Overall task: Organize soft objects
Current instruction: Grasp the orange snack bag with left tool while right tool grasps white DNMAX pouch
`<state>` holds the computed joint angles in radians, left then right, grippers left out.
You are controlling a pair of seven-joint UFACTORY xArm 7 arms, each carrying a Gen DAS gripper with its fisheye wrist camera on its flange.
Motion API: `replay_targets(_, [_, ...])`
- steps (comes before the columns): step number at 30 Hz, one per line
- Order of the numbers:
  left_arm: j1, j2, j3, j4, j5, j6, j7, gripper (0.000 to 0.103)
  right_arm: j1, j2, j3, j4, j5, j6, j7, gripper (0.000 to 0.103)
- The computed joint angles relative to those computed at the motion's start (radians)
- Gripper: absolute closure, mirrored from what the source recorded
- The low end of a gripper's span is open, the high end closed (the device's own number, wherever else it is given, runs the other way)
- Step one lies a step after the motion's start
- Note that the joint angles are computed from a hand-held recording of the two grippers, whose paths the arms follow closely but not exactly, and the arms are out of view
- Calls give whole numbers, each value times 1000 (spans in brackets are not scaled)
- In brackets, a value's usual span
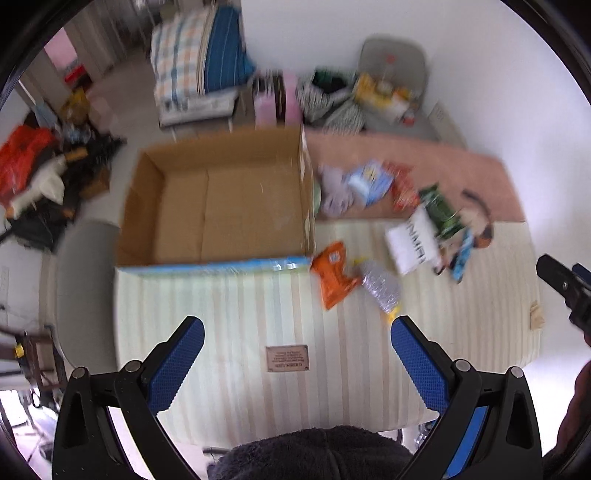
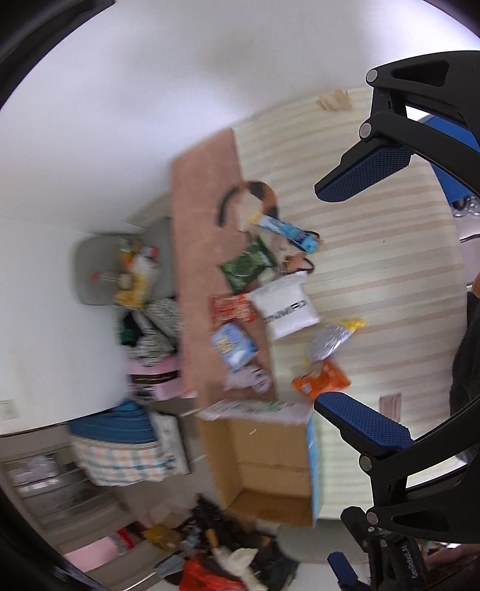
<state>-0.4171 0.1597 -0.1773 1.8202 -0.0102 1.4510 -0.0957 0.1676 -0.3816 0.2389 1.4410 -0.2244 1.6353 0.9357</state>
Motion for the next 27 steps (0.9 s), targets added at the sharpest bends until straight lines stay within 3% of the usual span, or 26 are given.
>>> replay_targets(4, [-15,119,3,-1,-30,16,-100,9,-18,20,-141,-247,113,-199,-180,0])
replay_targets(7, [-26,195,4,-6,-61,-3,-158,18,-50,115,-199,-329,183,-313,-302,0])
replay_targets(10, [-33,271,4,1,-103,-25,-222,24,-78,224,-213,-342,208,-391,-393,0])
replay_targets(16, [-43,359,5,-11,-149,-110,-337,24,-91,404,-204,-276,196,-410,-540,0])
replay_targets(21, [-63,411,5,-6,-138,-128,-399,24,-100,490,-208,-236,227,-400,-603,0])
replay_targets(22, [-60,419,3,-11,-145,-138,-405,28,-103,507,-209,-228,247,-405,-613,0])
replay_targets(24, [-56,424,0,-22,-158,-143,-422,52,-110,533,-211,-212,273,-401,-630,0])
replay_targets(27, [-46,408,-8,-53,-174,-164,-414,59,-119,574,-216,-189,290,-398,-644,0])
